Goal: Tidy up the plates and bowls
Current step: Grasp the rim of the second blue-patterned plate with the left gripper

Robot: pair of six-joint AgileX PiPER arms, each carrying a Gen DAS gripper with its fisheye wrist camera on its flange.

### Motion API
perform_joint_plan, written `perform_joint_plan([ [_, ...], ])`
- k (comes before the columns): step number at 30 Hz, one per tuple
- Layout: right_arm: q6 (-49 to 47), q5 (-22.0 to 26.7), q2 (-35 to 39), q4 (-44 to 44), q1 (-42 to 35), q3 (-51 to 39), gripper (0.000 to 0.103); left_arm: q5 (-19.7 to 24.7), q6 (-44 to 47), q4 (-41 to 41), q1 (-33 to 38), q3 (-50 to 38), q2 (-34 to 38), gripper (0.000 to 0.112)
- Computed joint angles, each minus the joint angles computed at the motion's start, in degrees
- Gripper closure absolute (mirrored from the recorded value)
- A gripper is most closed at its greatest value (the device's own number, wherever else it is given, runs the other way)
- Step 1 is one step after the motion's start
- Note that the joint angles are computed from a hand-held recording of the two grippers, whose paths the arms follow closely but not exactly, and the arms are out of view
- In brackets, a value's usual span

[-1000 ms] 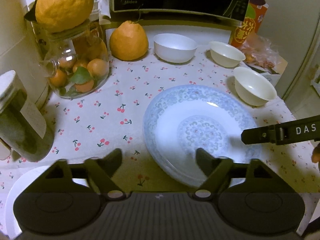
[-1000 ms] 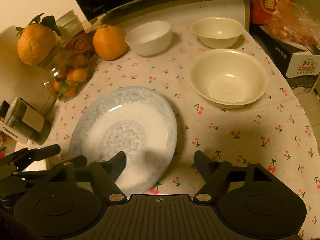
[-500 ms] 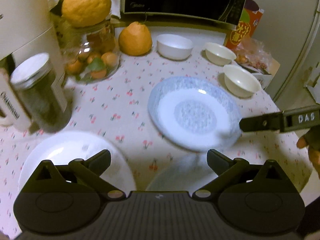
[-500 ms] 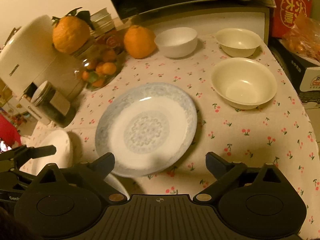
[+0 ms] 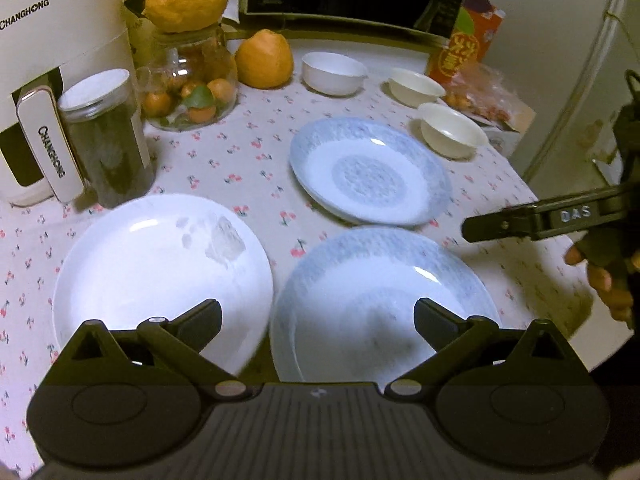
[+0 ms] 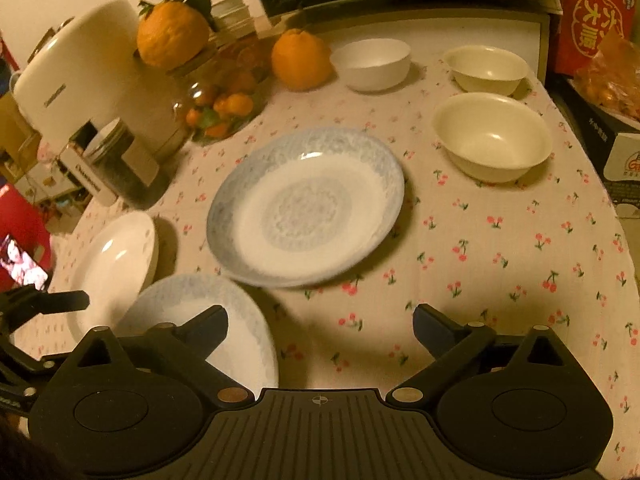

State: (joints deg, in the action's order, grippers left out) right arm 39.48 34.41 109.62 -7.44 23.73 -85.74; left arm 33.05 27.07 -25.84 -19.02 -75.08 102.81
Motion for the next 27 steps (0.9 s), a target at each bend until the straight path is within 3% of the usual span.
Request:
perform_joint_plan([
  [12,-3.8,-1.8,-0.3,2.1,2.9,2.9,0.003,9.3,1.7,-3.3,1.5,1.3,-0.7,0.017],
  [20,-10.6,-3.1,0.9,10.5,2.7,2.8,0.003,11.9,-2.7,-2.4,2.1,-0.8,1.8,0.05],
  [25,-7.9,-3.1,0.7,8.2,2.9,3.3,0.006,11.7,-5.7,0.0,1.5,-1.2,2.9,0.068],
  [27,-6.9,-3.0,0.7,7.3,3.1,3.4,0.013,11.7,-6.8,0.7,1.4,-1.5,3.4,0.074],
])
